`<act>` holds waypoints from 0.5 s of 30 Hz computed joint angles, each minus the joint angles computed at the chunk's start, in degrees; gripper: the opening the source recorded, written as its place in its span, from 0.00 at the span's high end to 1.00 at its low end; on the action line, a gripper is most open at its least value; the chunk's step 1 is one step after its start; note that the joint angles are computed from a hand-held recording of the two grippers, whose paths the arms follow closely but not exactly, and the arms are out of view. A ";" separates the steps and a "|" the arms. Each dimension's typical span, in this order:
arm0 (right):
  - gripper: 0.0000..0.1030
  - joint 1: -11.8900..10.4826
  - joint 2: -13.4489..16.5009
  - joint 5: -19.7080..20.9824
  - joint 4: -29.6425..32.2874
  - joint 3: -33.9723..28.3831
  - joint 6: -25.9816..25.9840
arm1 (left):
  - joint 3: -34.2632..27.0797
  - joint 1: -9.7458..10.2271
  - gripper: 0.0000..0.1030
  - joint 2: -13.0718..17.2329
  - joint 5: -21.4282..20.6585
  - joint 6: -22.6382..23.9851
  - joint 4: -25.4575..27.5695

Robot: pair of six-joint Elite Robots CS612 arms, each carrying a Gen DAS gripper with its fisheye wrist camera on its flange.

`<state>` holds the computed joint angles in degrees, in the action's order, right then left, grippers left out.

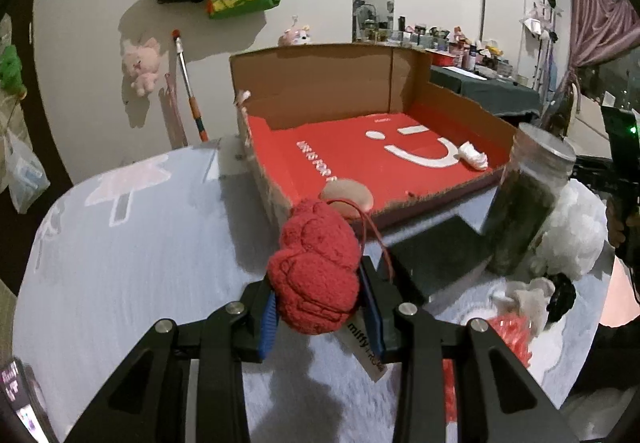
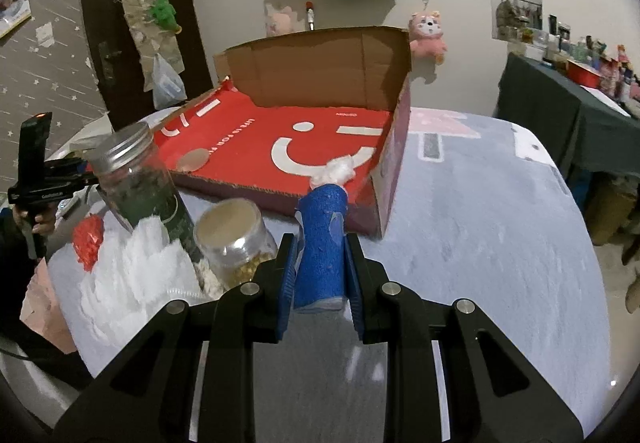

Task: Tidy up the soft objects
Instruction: 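Carry the red pouch into the red box with the left tool while the right tool follows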

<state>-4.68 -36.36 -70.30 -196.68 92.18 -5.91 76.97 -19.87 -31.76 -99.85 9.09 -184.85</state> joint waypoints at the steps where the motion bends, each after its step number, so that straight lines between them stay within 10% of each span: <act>1: 0.78 -0.01 0.03 0.37 0.50 -0.39 -0.21 | -0.42 0.03 0.64 0.07 -0.46 0.23 0.25; 15: 0.78 0.92 1.05 3.20 9.65 -7.53 -4.71 | -8.28 -1.14 0.64 1.65 -3.22 0.56 9.63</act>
